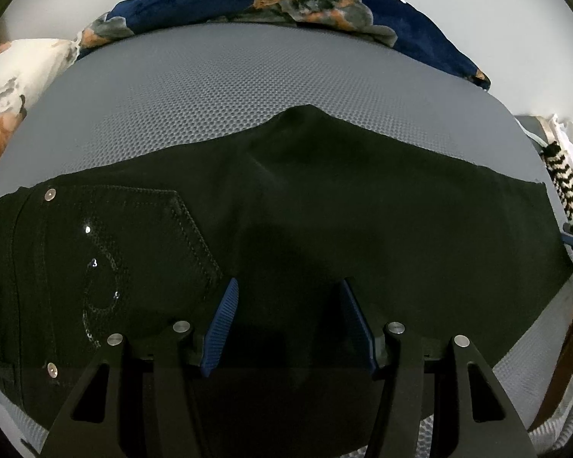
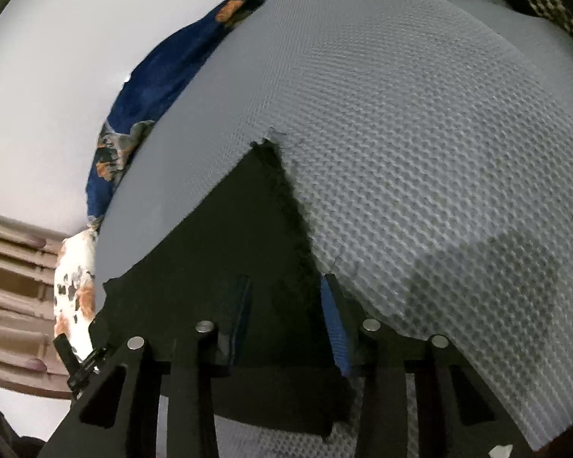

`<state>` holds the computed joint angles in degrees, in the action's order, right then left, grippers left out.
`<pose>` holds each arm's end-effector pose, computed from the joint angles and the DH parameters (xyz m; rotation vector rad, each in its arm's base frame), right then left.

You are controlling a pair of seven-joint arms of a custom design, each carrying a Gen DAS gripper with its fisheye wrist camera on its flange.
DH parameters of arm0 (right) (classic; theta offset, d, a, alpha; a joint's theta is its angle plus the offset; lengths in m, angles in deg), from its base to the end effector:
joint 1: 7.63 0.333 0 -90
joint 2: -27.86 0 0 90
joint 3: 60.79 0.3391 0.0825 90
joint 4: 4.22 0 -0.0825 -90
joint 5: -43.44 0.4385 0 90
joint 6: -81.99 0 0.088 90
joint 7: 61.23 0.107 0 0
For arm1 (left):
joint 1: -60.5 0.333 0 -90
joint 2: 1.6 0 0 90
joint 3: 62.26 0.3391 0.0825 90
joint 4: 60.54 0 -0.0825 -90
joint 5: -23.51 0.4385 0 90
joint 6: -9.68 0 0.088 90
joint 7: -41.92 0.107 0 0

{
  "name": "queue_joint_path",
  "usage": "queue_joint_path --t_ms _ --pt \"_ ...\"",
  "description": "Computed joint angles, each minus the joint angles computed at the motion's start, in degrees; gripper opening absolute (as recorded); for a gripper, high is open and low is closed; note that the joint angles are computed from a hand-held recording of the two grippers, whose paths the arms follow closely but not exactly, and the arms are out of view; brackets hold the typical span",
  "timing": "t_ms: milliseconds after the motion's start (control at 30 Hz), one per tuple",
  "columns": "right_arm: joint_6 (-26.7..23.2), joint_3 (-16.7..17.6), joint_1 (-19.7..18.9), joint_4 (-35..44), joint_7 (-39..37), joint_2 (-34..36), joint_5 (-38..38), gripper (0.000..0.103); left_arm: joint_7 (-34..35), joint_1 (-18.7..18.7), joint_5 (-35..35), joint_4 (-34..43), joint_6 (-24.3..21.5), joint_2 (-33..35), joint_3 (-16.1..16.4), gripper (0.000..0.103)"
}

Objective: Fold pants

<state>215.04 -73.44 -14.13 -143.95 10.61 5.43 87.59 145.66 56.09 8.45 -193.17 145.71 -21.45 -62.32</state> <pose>0.4673 -0.1528 0.4719 -1.2431 2.0575 0.1387 0.5201 -0.0436 0.5230 -1.8797 2.2200 -0.6321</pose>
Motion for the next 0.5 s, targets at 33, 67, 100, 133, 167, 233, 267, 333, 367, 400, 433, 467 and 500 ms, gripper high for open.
queue_joint_path --t_ms 33,67,100,133,167,233,267,333,367,400,433,467,500 --pt "0.00 -0.13 0.31 0.23 -0.49 0.36 0.64 0.033 -0.09 0.06 0.18 -0.03 0.12 0.00 -0.08 0.056" --pt "0.18 -0.11 0.51 0.50 -0.92 0.74 1.02 0.031 -0.27 0.10 0.42 -0.08 0.26 -0.01 -0.23 0.056" --pt "0.38 -0.04 0.70 0.76 -1.33 1.11 1.35 0.029 -0.45 0.11 0.70 -0.20 0.45 -0.07 -0.39 0.056" --pt "0.31 -0.13 0.97 1.17 -2.04 1.60 1.87 0.027 -0.48 0.09 0.86 -0.28 0.63 -0.06 -0.40 0.057" --pt "-0.04 -0.14 1.20 1.52 -2.41 2.11 2.36 0.021 -0.62 0.07 1.02 -0.30 0.75 -0.04 -0.46 0.057" --pt "0.30 0.32 1.56 1.98 -3.13 2.92 2.97 0.018 -0.64 0.00 1.14 -0.42 1.04 -0.03 -0.43 0.058" --pt "0.66 0.50 1.76 2.05 -3.54 3.10 3.47 0.018 -0.64 -0.03 1.15 -0.47 1.21 0.00 -0.40 0.058" --pt "1.50 0.94 2.08 2.23 -3.56 3.52 4.27 0.017 -0.52 -0.11 1.28 -0.71 1.64 -0.03 -0.38 0.059" --pt "1.85 1.10 2.09 2.08 -3.48 3.44 4.32 0.016 -0.41 -0.17 1.32 -0.87 1.84 -0.08 -0.37 0.060" --pt "2.35 1.42 2.15 1.87 -3.21 3.29 4.16 0.015 -0.32 -0.20 1.47 -1.04 2.09 -0.14 -0.41 0.060" --pt "3.30 1.91 2.04 1.37 -2.51 2.79 3.49 0.014 -0.34 -0.22 1.62 -1.11 2.22 -0.16 -0.45 0.061" --pt "3.96 2.19 2.11 1.04 -1.76 2.42 3.24 0.012 -0.20 -0.30 1.69 -1.18 2.41 -0.15 -0.44 0.061" --pt "4.63 2.36 2.29 0.82 -1.21 2.18 3.17 0.010 -0.10 -0.38 1.64 -1.19 2.53 -0.11 -0.37 0.061"
